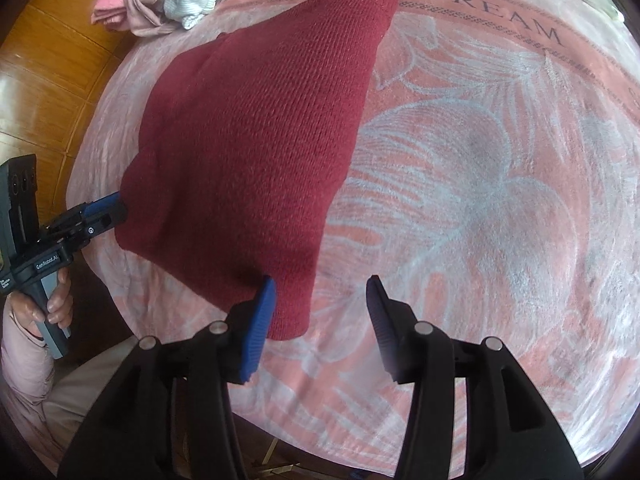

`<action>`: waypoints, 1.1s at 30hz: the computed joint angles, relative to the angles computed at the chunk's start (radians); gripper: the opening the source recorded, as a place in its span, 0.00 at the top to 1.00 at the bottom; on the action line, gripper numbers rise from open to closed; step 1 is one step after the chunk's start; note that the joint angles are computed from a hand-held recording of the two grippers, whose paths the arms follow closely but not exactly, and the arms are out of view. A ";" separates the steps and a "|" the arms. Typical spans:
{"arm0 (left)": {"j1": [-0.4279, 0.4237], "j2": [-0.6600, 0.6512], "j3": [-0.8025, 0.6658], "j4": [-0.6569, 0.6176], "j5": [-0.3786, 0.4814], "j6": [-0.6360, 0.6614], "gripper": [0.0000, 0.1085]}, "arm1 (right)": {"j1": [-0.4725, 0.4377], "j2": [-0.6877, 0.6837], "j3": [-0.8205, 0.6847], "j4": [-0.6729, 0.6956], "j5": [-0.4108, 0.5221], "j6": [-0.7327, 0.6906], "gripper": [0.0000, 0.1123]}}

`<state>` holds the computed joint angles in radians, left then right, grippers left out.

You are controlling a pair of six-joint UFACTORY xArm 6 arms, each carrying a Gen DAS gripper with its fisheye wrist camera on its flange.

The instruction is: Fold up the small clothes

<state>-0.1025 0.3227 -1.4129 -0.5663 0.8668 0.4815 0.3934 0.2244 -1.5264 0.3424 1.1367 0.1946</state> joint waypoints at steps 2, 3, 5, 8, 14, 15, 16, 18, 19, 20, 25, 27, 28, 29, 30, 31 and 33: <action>-0.004 0.004 0.008 0.005 0.013 0.006 0.47 | 0.004 -0.011 0.025 0.012 -0.004 0.004 0.56; -0.004 0.011 0.006 -0.001 0.025 0.014 0.48 | 0.007 -0.007 0.025 0.012 -0.006 0.013 0.56; -0.005 0.023 0.004 -0.009 0.036 0.023 0.75 | 0.014 -0.001 0.022 0.008 -0.012 0.023 0.56; 0.016 0.041 -0.012 -0.052 0.074 0.017 0.92 | 0.017 -0.004 0.026 0.010 -0.025 0.026 0.56; 0.055 -0.024 0.018 -0.095 0.037 0.062 0.93 | 0.019 0.010 0.013 0.012 -0.030 0.014 0.55; 0.057 -0.024 0.021 -0.083 0.029 0.064 0.93 | 0.019 0.010 0.015 0.015 -0.032 0.013 0.55; 0.057 -0.016 0.019 -0.069 0.027 0.057 0.93 | 0.019 0.010 0.017 0.015 -0.034 0.011 0.55; 0.046 0.022 0.013 -0.022 0.037 0.020 0.93 | 0.021 0.015 0.017 0.021 -0.036 0.011 0.55; 0.040 0.038 0.018 -0.004 0.038 0.011 0.93 | 0.023 0.020 0.017 0.033 -0.039 0.011 0.55; 0.027 0.045 0.034 0.009 0.016 0.017 0.93 | 0.023 0.021 0.023 0.054 -0.045 0.005 0.55; -0.008 0.018 0.063 0.052 -0.049 0.036 0.92 | 0.016 0.041 0.041 0.092 -0.064 -0.003 0.52; -0.002 0.023 0.056 0.036 -0.036 0.031 0.92 | 0.010 0.051 0.056 0.141 -0.079 -0.018 0.59; 0.000 0.027 0.053 0.032 -0.032 0.029 0.92 | 0.004 0.057 0.065 0.197 -0.081 -0.052 0.66; 0.001 0.029 0.048 0.030 -0.024 0.023 0.92 | 0.000 0.060 0.070 0.241 -0.082 -0.068 0.75; 0.002 0.029 0.045 0.032 -0.020 0.018 0.92 | 0.002 0.055 0.076 0.242 -0.088 -0.062 0.80; 0.003 0.028 0.045 0.029 -0.017 0.019 0.92 | 0.006 0.053 0.069 0.224 -0.083 -0.060 0.82; 0.004 0.028 0.039 0.032 -0.011 0.019 0.92 | 0.020 0.048 0.042 0.169 -0.057 -0.055 0.86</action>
